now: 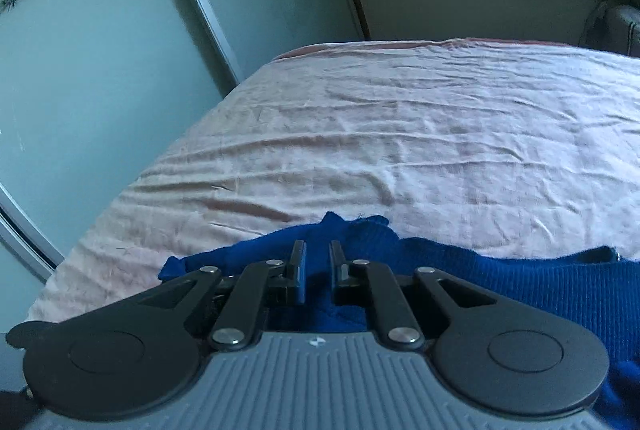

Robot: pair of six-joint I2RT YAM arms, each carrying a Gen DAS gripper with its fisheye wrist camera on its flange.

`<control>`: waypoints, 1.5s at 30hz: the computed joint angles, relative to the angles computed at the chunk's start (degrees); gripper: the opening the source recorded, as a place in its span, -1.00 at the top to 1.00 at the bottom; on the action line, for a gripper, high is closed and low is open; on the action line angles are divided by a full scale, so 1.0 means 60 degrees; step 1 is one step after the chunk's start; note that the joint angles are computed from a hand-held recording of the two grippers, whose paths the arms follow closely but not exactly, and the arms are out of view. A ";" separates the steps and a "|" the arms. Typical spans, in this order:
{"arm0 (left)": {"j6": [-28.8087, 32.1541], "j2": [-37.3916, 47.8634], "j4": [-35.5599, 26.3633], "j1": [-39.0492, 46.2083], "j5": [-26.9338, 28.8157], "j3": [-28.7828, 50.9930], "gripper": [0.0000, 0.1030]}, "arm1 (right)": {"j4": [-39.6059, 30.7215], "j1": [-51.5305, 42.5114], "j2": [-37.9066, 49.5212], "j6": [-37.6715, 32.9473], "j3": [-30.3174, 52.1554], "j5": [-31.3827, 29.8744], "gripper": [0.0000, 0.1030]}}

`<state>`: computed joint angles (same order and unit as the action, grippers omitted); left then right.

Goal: Fold small clothes

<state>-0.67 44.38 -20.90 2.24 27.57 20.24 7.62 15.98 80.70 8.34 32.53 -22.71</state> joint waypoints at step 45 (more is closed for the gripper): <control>-0.1768 0.1138 0.1073 0.1482 0.1202 0.0359 0.93 | 0.0459 -0.1152 -0.0255 0.0053 -0.0600 -0.1173 0.87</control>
